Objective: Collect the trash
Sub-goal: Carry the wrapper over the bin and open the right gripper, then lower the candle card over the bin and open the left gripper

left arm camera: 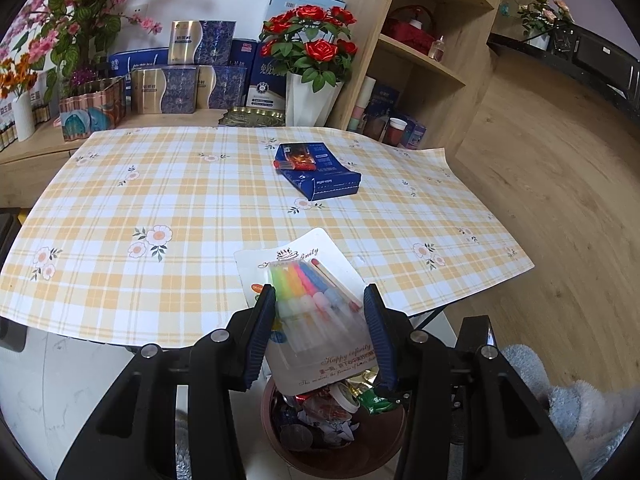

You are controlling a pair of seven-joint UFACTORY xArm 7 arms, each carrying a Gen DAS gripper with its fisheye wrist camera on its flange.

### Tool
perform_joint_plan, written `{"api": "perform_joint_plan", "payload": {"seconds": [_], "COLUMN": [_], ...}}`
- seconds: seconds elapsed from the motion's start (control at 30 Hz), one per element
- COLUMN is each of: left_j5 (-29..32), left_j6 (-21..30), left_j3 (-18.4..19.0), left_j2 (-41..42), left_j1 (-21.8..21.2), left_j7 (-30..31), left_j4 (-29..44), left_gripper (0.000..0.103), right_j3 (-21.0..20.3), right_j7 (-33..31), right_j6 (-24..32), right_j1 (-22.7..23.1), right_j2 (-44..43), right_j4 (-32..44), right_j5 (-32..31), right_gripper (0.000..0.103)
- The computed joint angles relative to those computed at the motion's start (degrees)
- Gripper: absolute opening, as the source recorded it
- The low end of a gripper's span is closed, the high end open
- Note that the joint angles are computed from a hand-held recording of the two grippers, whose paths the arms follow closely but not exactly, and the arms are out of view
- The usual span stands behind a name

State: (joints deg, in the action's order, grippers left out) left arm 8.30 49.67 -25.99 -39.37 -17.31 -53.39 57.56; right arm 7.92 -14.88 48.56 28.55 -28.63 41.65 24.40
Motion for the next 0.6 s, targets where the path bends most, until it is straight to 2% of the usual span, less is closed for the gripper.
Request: {"api": "perform_joint_plan", "payload": {"seconds": [0.07,0.13,0.17,0.2,0.27,0.3,0.37,0.47,0.6], "left_j5": [-0.1,-0.2,-0.1,-0.1,0.0,-0.1,-0.5,-1.2,-2.3], "left_j6": [-0.1,-0.4,-0.6,-0.5,-0.9,-1.2,-3.4,-4.8,-7.7], "left_j3": [0.1,0.1,0.1,0.2,0.3,0.3,0.6,0.8,1.2], "left_j2": [-0.1,-0.2,-0.2,-0.2,-0.4,-0.6,-1.2,-1.2,-1.0], "left_j1": [-0.1,-0.1,-0.2,-0.2,-0.5,-0.7,-1.3,-1.9,-3.5], "left_j7": [-0.3,-0.5,-0.4,-0.3,0.1,0.2,0.3,0.8,1.9], "left_j4": [-0.3,-0.7,-0.8,-0.8,-1.2,-1.5,-2.8,-3.9,-6.1], "left_gripper": [0.044,0.044,0.044,0.044,0.044,0.044,0.044,0.044,0.044], "right_j3": [-0.4,-1.2,-1.7,-1.9,-2.8,-3.3,-3.3,-3.6,-2.8], "right_j7": [0.3,0.2,-0.2,-0.5,-1.0,-1.1,-0.6,-1.0,-0.2], "right_j6": [-0.2,-0.5,-1.1,-2.2,-3.5,-3.8,-5.9,-8.7,-13.7], "right_j1": [0.1,0.1,0.0,0.0,0.2,0.2,-0.6,-1.6,-4.9], "right_j2": [-0.6,-1.0,-1.8,-2.2,-3.8,-4.1,-5.9,-8.1,-10.8], "right_j4": [-0.5,-0.6,-0.9,-1.1,-1.6,-1.3,-1.7,-1.5,-2.2], "right_j5": [0.9,2.1,2.7,3.2,4.7,5.3,5.4,3.7,-2.4], "right_gripper": [0.010,0.028,0.054,0.072,0.075,0.084,0.096,0.097,0.097]}}
